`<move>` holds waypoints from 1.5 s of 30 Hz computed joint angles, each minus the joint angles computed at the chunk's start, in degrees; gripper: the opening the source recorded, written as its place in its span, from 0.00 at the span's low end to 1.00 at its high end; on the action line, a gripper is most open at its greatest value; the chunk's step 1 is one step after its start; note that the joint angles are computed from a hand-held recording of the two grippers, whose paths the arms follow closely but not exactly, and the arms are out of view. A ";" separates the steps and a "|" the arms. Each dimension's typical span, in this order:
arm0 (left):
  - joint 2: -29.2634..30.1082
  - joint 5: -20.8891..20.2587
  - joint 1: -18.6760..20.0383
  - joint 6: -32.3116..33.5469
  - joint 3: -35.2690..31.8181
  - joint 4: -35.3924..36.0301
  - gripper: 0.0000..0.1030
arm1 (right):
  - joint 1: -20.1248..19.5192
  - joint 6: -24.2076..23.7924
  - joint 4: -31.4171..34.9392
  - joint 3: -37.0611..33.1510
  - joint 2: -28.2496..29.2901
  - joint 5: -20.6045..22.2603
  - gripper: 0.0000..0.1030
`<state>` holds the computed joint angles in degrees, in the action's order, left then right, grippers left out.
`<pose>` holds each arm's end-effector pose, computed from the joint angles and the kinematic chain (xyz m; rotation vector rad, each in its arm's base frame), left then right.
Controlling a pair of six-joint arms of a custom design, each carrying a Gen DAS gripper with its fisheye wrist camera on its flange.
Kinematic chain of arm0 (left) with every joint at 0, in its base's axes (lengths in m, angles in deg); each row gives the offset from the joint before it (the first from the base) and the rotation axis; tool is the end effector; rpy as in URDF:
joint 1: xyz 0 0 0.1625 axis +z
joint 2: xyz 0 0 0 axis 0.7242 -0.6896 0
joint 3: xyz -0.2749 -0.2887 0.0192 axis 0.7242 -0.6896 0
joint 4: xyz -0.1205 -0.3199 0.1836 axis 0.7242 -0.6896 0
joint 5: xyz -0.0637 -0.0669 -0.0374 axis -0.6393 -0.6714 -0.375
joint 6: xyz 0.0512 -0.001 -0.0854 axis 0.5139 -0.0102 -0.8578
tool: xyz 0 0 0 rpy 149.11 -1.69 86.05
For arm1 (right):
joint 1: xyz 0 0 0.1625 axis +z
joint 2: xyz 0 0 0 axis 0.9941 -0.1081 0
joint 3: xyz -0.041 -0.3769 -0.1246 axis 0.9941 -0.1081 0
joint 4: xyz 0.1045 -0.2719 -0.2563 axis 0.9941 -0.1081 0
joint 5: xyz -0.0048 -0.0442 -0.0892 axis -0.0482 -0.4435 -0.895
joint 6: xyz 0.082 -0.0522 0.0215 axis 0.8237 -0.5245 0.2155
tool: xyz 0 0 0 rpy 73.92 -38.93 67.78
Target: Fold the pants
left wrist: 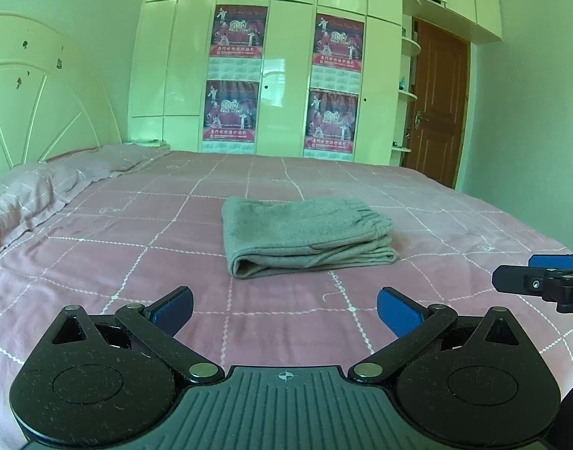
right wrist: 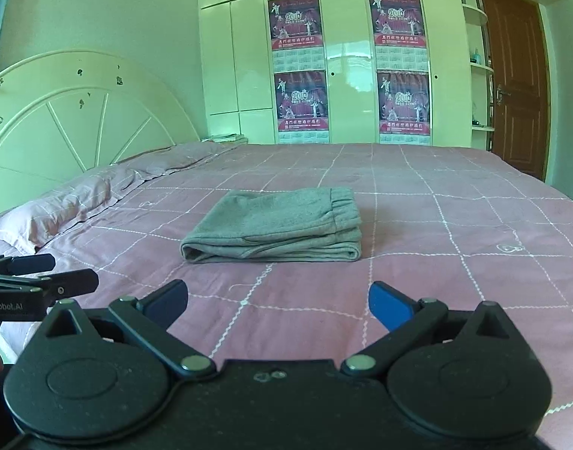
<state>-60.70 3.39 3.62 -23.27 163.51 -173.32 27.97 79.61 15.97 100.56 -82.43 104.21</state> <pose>-0.1351 -0.4359 0.1870 1.1190 2.3240 -1.2285 0.2084 -0.3461 0.0894 0.3388 -1.8843 1.4770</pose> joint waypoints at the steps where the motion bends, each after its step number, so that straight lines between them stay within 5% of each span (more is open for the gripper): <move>1: 0.06 0.06 0.11 -0.19 -0.12 0.24 1.00 | -0.15 0.16 -0.27 0.12 -0.01 0.02 0.94; 45: -1.17 -0.47 -0.35 -0.50 0.54 1.75 1.00 | -0.51 0.05 1.23 -0.01 0.09 0.69 0.94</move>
<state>-61.86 2.91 3.27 -23.77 164.05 -171.57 27.46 79.66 17.20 100.55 -82.34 104.89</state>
